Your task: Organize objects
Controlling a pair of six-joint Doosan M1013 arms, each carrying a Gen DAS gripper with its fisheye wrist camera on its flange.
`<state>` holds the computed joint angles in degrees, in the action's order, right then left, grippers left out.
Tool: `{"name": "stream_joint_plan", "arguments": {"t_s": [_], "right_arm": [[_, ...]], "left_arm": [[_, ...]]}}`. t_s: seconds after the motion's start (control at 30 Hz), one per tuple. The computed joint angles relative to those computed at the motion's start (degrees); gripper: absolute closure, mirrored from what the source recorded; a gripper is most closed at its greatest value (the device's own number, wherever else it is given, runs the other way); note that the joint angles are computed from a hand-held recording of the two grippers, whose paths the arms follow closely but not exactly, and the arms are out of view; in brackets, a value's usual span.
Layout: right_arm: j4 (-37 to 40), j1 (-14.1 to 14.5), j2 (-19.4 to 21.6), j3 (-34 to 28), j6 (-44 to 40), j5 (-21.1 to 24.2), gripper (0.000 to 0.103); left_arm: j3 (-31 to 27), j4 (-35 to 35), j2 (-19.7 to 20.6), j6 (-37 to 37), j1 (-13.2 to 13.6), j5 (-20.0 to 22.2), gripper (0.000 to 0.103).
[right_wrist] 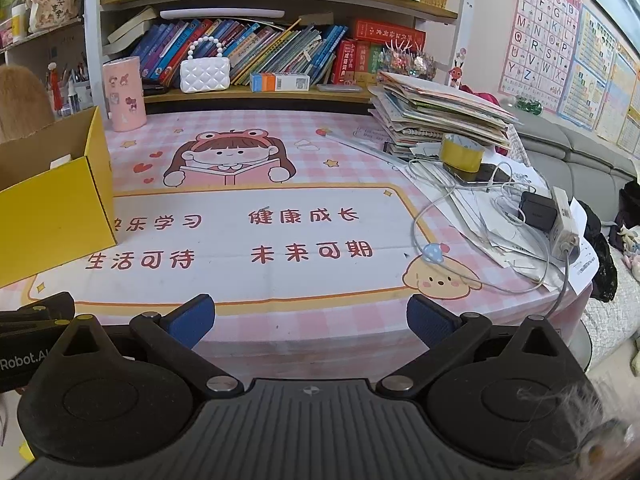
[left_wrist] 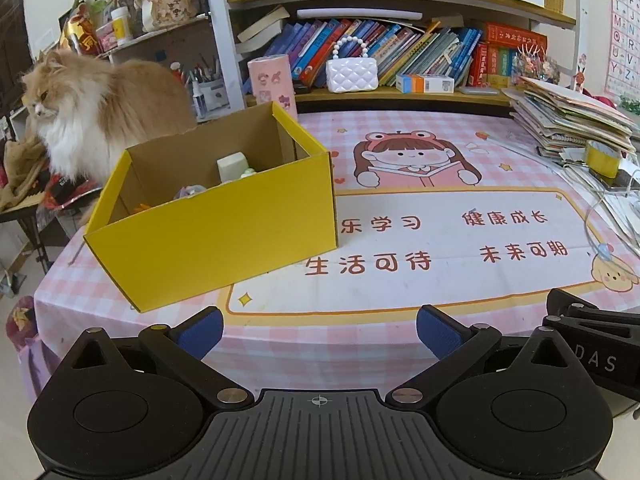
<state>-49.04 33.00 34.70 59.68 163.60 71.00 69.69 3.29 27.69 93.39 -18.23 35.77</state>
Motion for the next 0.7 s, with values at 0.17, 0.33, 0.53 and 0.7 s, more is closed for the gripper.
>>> {"name": "stream_joint_plan", "arguments": {"t_s": [0.17,0.33,0.53,0.7], "right_arm": [[0.11,-0.06,0.09,-0.18,-0.17,0.05,0.0],[0.06,-0.12,0.17,-0.32,-0.51,0.15,0.0],[0.2,-0.21,0.42,-0.79,-0.74,0.19,0.0],[1.06,-0.49,0.83,-1.57,-1.51,0.49,0.0]], "left_arm": [[0.1,0.3,-0.03,-0.17,-0.04,-0.27,0.0],[-0.28,0.46,0.24,-0.71,-0.03,-0.18,0.0],[-0.33,-0.3,0.33,-0.8,0.1,-0.64,0.0],[-0.67,-1.44,0.55,-0.06,0.22,-0.51,0.0]]}}
